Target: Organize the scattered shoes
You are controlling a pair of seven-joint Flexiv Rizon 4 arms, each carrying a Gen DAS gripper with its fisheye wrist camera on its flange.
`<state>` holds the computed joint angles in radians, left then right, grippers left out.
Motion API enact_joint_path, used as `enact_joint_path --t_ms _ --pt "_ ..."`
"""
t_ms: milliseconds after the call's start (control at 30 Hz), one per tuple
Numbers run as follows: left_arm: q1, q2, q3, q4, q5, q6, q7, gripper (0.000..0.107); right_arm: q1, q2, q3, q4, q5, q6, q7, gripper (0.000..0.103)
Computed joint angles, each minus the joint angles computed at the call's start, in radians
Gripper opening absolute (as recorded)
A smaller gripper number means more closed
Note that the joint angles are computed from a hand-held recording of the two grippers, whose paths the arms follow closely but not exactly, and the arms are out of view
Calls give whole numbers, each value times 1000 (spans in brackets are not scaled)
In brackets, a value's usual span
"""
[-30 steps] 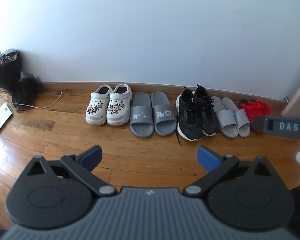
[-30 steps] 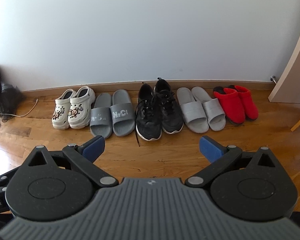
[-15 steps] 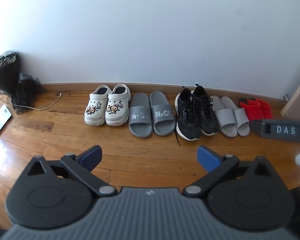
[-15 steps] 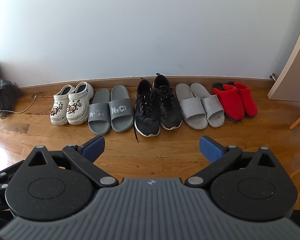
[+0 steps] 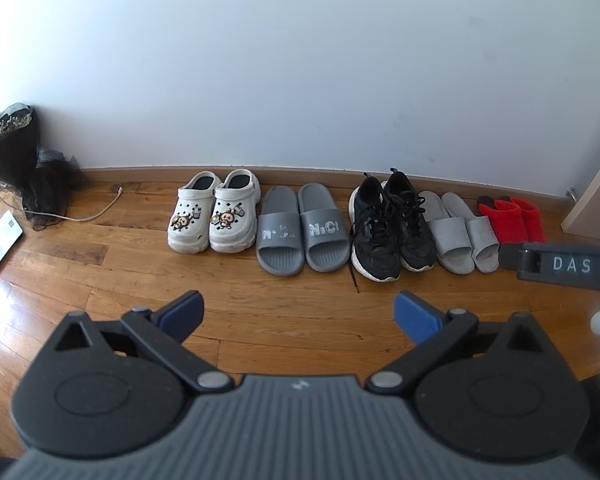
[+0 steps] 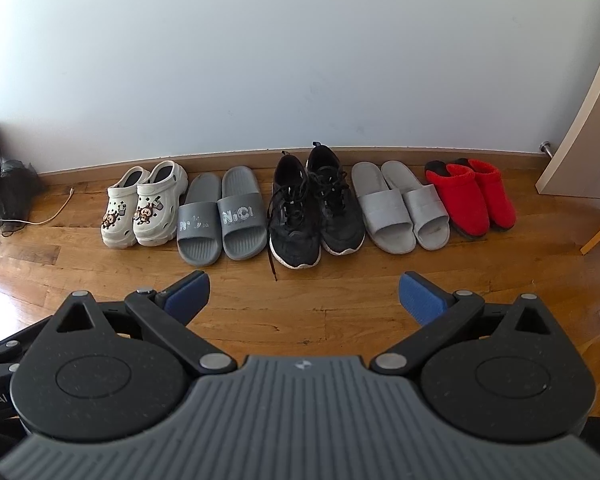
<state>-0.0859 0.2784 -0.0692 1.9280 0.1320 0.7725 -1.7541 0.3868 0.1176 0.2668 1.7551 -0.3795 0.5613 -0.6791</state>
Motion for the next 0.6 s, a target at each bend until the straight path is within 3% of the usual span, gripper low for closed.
enact_joint_path --t_ms 600 --pt "2 -6 -4 -8 7 -5 -15 103 5 -2 1 -2 6 -9 -6 102"
